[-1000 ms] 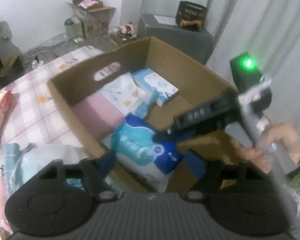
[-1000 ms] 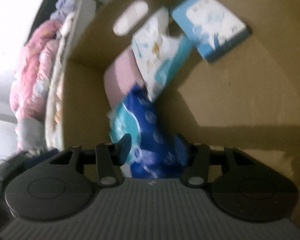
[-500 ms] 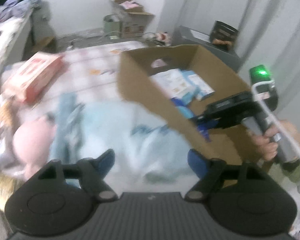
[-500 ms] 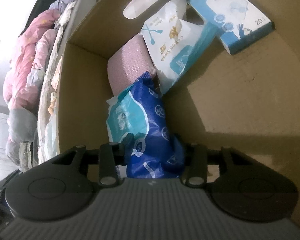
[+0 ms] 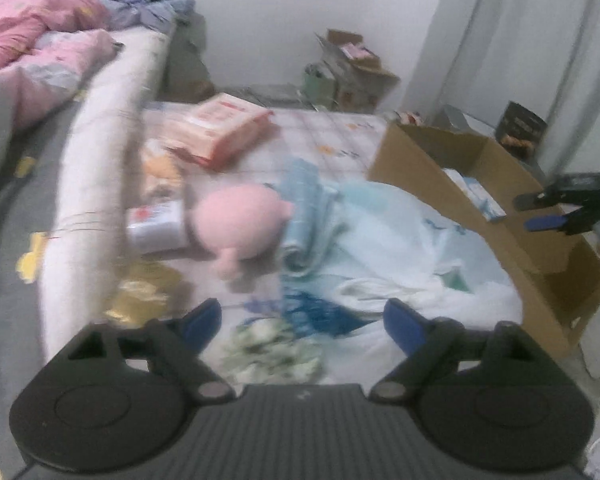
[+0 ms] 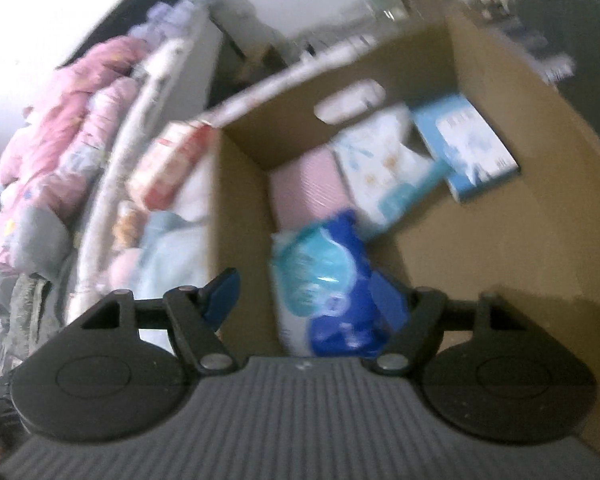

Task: Organize soft objects
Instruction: 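Open the right tool and withdraw it back over the bed, then lower the right tool onto the pink plush doll and close on it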

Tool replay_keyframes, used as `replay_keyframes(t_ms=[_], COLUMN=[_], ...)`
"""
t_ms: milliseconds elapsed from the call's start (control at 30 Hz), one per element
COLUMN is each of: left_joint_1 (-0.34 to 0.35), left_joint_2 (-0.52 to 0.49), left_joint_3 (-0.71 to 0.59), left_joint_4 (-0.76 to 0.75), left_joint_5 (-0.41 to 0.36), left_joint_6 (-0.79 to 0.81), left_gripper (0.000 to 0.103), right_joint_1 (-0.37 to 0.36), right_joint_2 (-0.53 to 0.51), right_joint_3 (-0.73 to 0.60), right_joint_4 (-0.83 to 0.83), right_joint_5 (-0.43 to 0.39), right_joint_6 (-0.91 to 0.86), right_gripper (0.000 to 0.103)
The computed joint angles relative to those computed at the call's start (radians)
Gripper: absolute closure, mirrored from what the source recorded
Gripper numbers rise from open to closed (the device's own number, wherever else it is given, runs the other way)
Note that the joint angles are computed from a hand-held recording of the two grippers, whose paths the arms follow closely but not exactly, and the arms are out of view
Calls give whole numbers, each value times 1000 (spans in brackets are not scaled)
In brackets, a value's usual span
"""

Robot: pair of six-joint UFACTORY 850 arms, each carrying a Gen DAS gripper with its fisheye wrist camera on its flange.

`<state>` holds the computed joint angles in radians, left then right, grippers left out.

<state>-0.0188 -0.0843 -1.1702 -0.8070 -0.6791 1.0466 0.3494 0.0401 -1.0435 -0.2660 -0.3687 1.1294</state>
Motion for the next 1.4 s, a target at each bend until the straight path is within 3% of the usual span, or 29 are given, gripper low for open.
replay_keyframes(t_ms=[100, 233, 367, 467, 667, 800, 967, 1067, 1233, 1333, 1400], left_joint_1=[35, 55, 75, 86, 111, 116, 91, 68, 17, -19, -32], left_joint_2=[34, 69, 101, 113, 111, 100, 67, 43, -4, -34, -62], left_joint_3=[39, 83, 134, 169, 214, 219, 193, 169, 128, 108, 85], left_joint_4=[-42, -98, -174, -222, -274, -322, -414, -460, -512, -523, -489], left_joint_5=[33, 77, 118, 139, 117, 103, 83, 90, 167, 265, 286], left_joint_6=[67, 157, 255, 307, 363, 407, 468, 498, 580, 645, 637], left_gripper=[14, 14, 14, 14, 14, 14, 16, 18, 37, 46, 50], right_joint_1=[56, 121, 170, 206, 266, 280, 261, 242, 190, 163, 153], right_joint_2=[5, -38, -95, -136, -211, -241, -252, -273, -363, -457, -536], right_joint_3=[-31, -98, -149, -171, -194, -215, -247, -297, -465, -608, -717], right_joint_4=[-126, -154, -131, -198, -234, -256, -169, 4, 355, 444, 443], right_joint_5=[18, 51, 136, 202, 269, 241, 207, 165, 46, -57, -129], right_joint_6=[111, 120, 114, 206, 290, 314, 219, 0, -452, -610, -668], right_gripper=[30, 29, 29, 29, 29, 29, 31, 33, 38, 42, 43])
